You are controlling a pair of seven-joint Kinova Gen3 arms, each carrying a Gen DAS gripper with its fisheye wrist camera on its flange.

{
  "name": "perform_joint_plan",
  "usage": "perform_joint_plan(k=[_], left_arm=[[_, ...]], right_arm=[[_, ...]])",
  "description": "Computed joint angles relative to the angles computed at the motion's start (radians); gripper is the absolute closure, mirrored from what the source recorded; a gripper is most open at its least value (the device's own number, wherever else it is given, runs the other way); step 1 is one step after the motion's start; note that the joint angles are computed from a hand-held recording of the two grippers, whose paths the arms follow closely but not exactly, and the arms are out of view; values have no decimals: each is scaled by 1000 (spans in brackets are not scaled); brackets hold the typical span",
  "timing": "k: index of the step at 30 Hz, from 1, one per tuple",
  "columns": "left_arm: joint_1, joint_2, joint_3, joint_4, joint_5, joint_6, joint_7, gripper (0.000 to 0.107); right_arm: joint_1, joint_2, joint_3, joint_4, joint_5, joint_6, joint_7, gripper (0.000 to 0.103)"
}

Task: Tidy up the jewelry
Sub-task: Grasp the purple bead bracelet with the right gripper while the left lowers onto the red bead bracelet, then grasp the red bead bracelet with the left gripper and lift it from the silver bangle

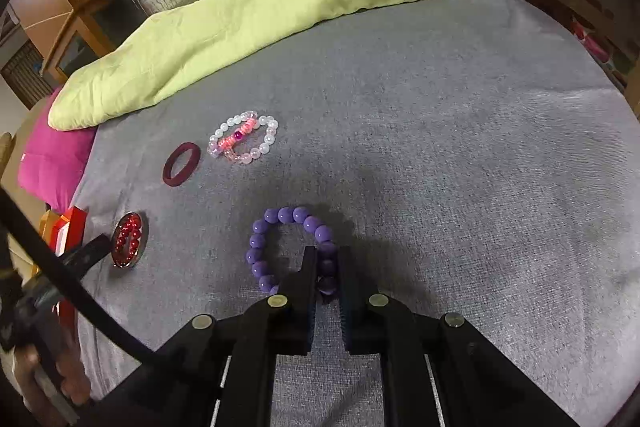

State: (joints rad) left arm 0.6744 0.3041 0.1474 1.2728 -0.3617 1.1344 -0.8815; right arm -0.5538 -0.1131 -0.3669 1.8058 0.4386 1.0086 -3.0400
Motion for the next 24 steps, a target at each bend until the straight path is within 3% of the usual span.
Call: perform_joint_plan(k=[1,4,8,11,15,19,21,24], left_arm=[[-21,25,18,-28,24,23,-30,97],[8,15,-9,-21,11,9,-44,98],[73,-77,-105,58,69,-89,-60,98],[110,-153,-134,116,80,-163,-63,98],[85,-208,-100,150,104,-219,-90,98],[11,-244,-40,178,215,-284,-166,98],[39,-247,-43,153,199,-270,-196,97],[80,-144,-103,90,149,-157,-144,97]], right_arm=[[-1,-8,0,4,-5,-5,-2,93],[18,-24,17,26,-29,-51,15,93],[36,-18,17,35,-32,-89,24,93],[42,-20,9,37,-28,-102,21,93],[48,-30,4,46,-29,-114,15,93],[56,-41,-7,54,-23,-123,4,93],[61,-44,-10,57,-23,-127,1,93],[66,-49,-6,63,-36,-141,11,93]])
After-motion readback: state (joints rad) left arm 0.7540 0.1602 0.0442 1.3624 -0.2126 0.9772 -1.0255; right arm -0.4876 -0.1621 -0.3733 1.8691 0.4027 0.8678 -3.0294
